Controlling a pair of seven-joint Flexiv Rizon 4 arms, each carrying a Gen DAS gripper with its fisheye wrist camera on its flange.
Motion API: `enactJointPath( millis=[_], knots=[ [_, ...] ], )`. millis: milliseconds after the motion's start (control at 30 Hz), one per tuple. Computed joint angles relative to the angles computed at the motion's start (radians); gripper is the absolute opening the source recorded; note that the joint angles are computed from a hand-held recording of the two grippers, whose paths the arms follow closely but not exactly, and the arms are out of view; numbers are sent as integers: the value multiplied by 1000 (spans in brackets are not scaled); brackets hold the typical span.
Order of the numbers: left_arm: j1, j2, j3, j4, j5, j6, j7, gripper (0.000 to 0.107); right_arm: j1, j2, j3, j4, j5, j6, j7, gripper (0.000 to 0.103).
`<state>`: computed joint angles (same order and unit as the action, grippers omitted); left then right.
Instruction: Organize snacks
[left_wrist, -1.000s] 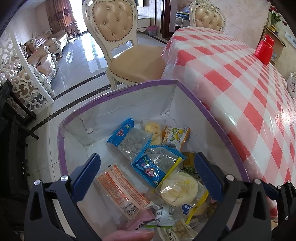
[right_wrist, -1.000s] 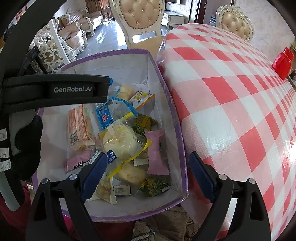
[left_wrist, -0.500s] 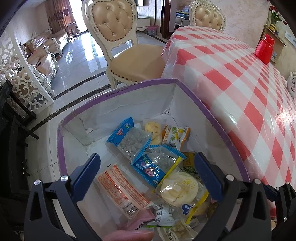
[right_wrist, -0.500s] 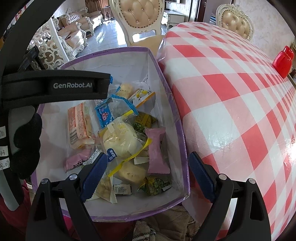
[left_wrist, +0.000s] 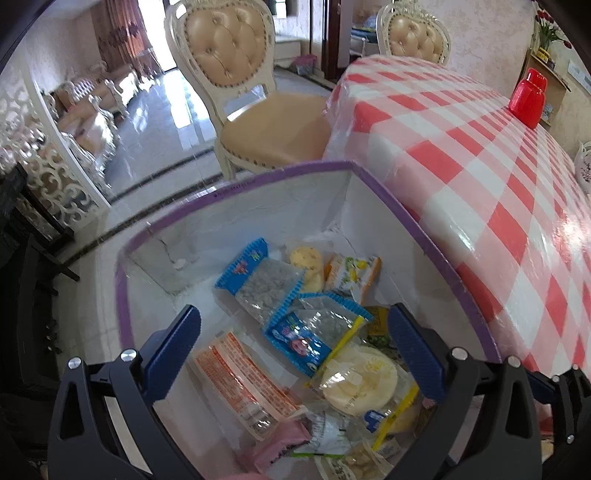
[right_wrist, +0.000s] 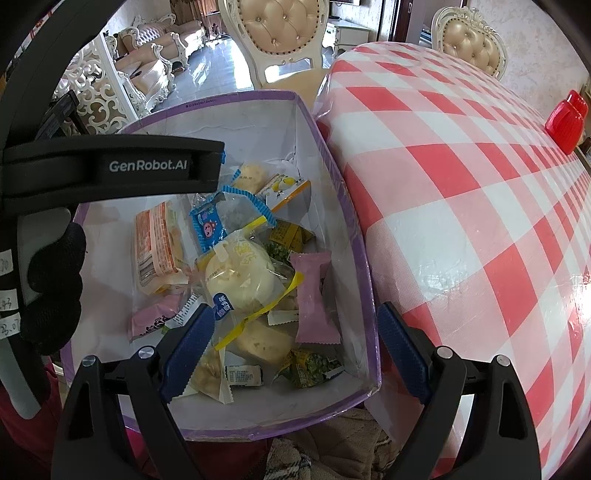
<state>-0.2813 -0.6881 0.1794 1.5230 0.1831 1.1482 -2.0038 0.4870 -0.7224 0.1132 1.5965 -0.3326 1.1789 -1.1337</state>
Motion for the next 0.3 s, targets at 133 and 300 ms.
enactJointPath(
  millis=[133,300],
  knots=[
    [5,-1,-5,-5,-4,-10,4,101,1,1,-1,5,2,4,3,87],
    [22,-2,-23,-4,-25,-17,21,101,1,1,-2,7,1,6,4,87]
  ],
)
